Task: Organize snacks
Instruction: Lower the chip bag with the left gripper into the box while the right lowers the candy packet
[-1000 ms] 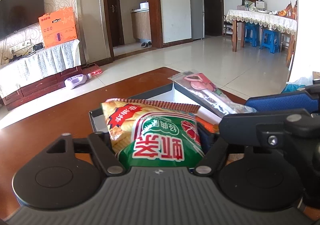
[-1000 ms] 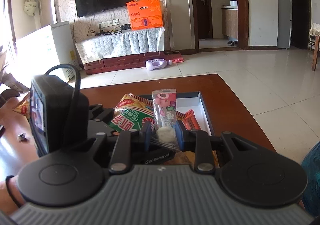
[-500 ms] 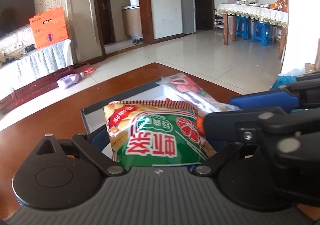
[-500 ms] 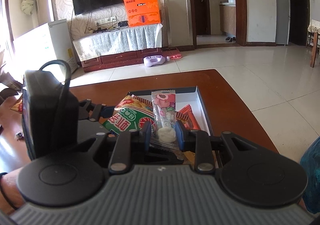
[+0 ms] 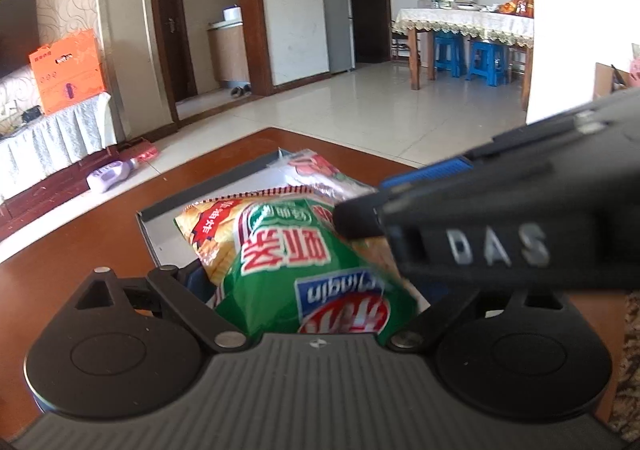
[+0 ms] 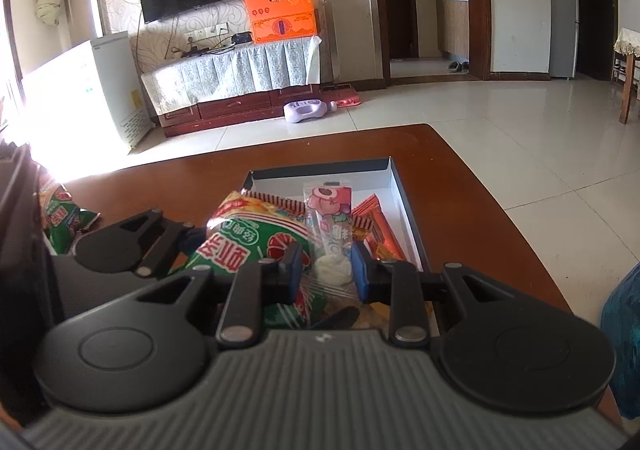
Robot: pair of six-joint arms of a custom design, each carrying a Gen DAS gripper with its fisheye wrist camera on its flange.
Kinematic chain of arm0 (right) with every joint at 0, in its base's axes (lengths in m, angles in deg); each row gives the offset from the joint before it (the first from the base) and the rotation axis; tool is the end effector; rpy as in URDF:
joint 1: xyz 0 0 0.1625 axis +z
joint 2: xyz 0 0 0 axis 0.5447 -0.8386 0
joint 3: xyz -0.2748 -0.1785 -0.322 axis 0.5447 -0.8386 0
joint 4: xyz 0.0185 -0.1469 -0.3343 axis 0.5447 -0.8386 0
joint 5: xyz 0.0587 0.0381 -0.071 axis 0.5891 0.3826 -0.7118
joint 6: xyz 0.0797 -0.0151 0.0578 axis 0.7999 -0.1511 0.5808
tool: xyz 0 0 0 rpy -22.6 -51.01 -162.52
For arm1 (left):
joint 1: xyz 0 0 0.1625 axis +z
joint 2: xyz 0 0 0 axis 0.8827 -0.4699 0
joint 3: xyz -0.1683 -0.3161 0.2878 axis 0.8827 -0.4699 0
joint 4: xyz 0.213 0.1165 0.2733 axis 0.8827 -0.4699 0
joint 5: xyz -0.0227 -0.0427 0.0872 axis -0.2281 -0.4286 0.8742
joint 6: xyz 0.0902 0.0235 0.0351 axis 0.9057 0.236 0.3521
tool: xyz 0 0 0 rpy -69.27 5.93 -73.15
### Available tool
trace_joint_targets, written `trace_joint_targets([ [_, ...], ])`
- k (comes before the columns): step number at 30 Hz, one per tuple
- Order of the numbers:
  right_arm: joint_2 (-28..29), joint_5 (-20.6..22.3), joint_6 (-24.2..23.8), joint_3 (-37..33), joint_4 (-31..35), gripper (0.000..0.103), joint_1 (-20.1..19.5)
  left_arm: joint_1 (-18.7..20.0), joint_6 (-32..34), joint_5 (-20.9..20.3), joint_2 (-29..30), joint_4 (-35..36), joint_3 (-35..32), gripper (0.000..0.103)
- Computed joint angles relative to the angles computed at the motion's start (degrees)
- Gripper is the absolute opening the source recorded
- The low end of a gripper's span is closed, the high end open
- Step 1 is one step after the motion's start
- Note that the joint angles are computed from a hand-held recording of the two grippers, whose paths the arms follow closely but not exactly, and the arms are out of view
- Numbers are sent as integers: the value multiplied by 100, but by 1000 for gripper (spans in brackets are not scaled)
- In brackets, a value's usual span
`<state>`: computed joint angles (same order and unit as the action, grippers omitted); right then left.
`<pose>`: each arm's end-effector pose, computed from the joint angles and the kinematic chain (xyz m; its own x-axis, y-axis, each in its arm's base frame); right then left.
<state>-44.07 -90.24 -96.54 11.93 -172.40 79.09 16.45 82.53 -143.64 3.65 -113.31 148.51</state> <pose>0.3398 -0.7021 -0.0151 -0.7293 0.3857 0.5651 -0.3771 0.4624 -0.8025 -0.0446 -0.8201 0.2260 -0.1893 0.9332 -0.3055 0.9620 0.1138 -0.2483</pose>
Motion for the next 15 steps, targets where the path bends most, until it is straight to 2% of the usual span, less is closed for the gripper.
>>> trace_joint_targets([
  [4,-13,-24,120,20,79,29,-33,74,92,3,-71,334,-76,96],
  [7,-2,-35,210,19,157,29,-56,104,236,136,-172,250,38,96],
  [13,110,-175,172,-228,369,29,-90,201,621,84,-413,291,254,97],
  [15,146,-214,215,-300,473,31,-101,199,568,122,-436,201,320,98],
])
